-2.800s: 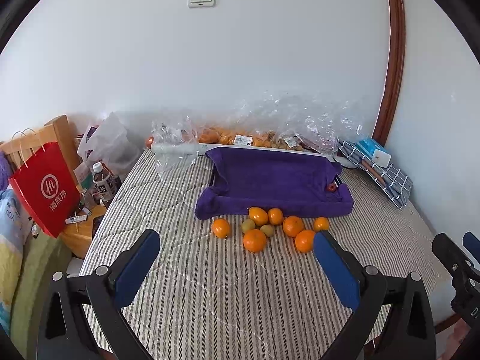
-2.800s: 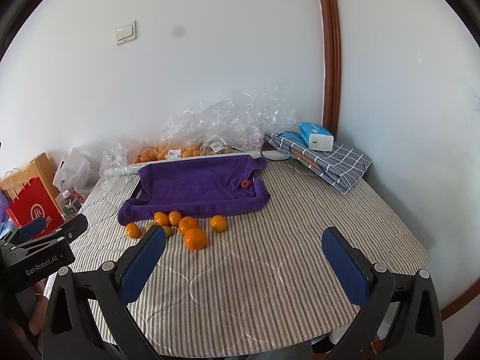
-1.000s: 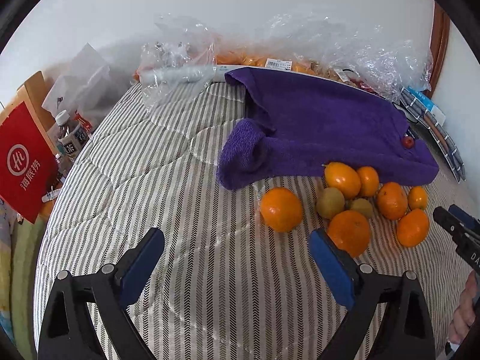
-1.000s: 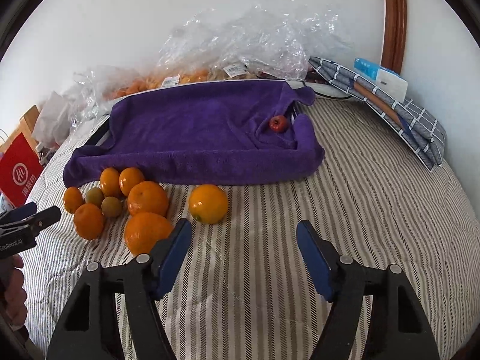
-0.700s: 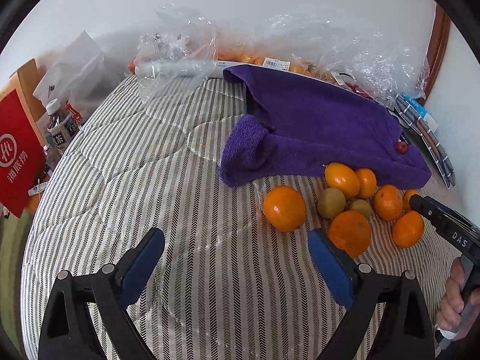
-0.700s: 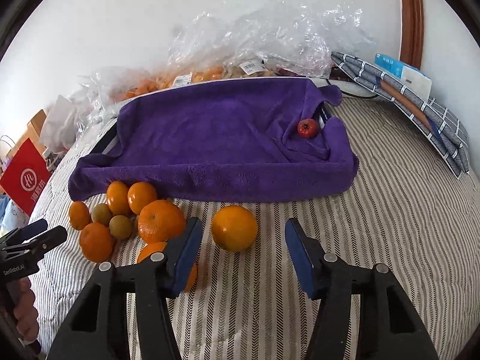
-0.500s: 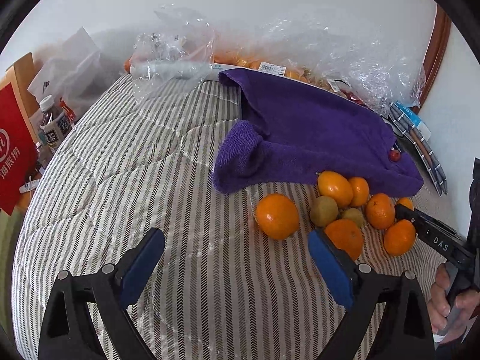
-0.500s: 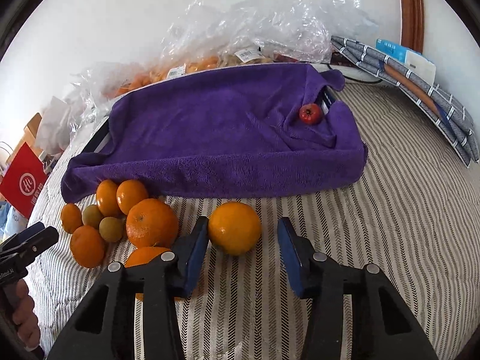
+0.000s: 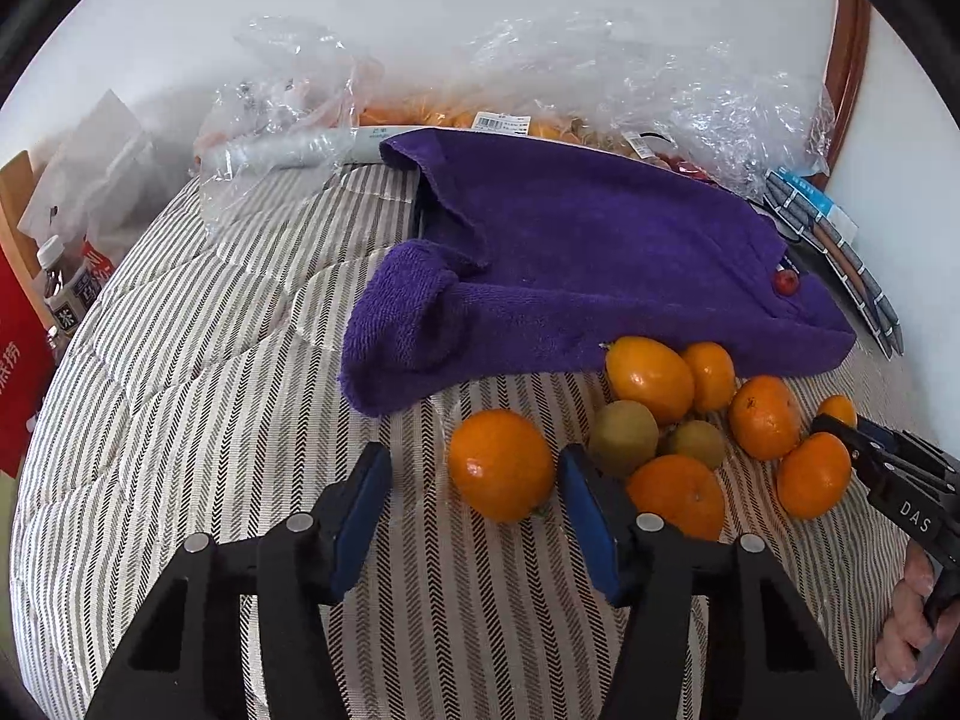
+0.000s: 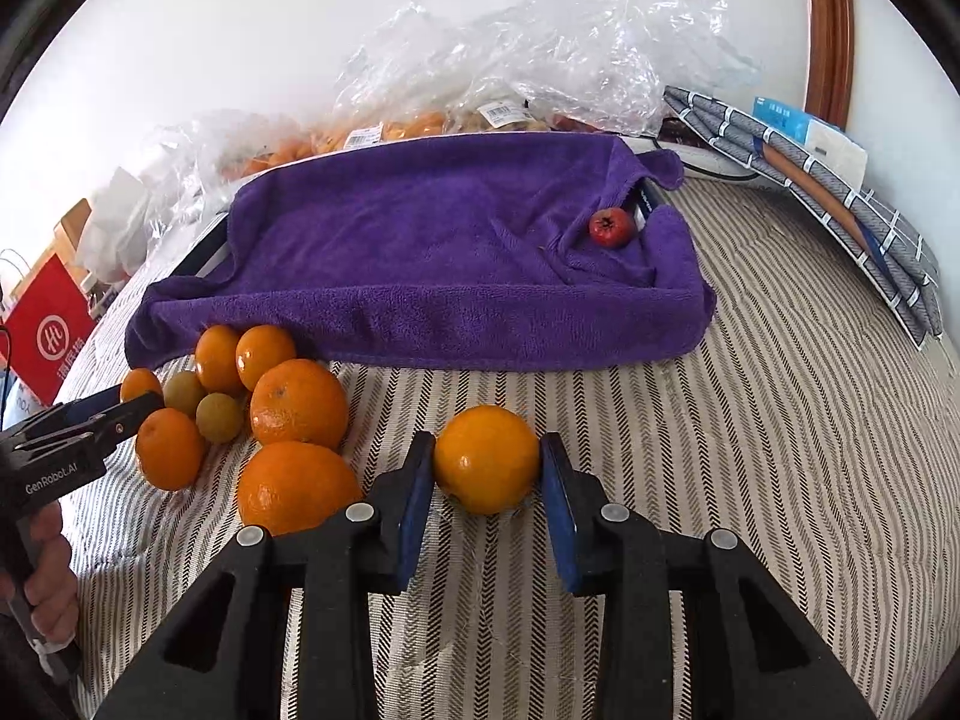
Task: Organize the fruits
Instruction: 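Move the right tool to a large orange and close its fingers on it, then lift the large orange with the right tool and carry it over the purple towel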
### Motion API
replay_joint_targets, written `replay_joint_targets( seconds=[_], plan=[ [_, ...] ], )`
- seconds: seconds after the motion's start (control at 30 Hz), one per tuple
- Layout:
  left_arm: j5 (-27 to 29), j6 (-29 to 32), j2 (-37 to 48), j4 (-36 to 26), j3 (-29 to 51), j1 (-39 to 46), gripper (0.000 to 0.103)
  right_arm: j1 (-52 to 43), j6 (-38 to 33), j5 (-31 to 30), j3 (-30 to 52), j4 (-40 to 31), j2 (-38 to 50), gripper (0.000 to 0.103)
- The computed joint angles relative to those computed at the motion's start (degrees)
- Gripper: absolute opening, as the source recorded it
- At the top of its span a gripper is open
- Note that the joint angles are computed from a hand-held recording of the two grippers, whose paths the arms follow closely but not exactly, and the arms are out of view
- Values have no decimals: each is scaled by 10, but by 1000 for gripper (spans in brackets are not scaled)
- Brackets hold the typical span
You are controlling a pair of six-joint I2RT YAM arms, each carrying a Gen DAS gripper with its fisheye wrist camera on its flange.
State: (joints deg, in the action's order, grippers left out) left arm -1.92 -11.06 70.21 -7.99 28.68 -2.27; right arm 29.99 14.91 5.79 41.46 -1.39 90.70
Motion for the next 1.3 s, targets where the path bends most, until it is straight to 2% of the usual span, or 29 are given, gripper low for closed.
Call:
replay_joint_targets(
  seconds=[0.17, 0.23, 0.27, 0.4, 0.5, 0.8, 1.1, 1.3],
  plan=[
    [7, -7, -7, 2, -4, 12, 44, 8, 12, 16, 0, -2, 0, 35],
    [2, -16, -10, 1, -7, 17, 34, 10, 18, 21, 0, -4, -1, 35],
    [-5, -21, -11, 0, -7, 17, 32, 12, 18, 24, 0, -5, -1, 35],
    [-12, -31, -21, 2, -13, 20, 32, 26, 17, 54, 4, -10, 0, 35],
    [-37, -41, -25, -6, -13, 14, 32, 24, 13, 48, -10, 6, -13, 35],
    [-66, -51, -38, -13, -15, 9, 32, 15, 36, 60, -35, 27, -41, 35],
    [-50, -66, -50, -8, -23, 21, 32, 11, 45, 60, -47, 40, -54, 35],
    [-53, -75, -60, -9, -28, 26, 32, -1, 42, 27, -55, 56, -58, 35]
  ],
)
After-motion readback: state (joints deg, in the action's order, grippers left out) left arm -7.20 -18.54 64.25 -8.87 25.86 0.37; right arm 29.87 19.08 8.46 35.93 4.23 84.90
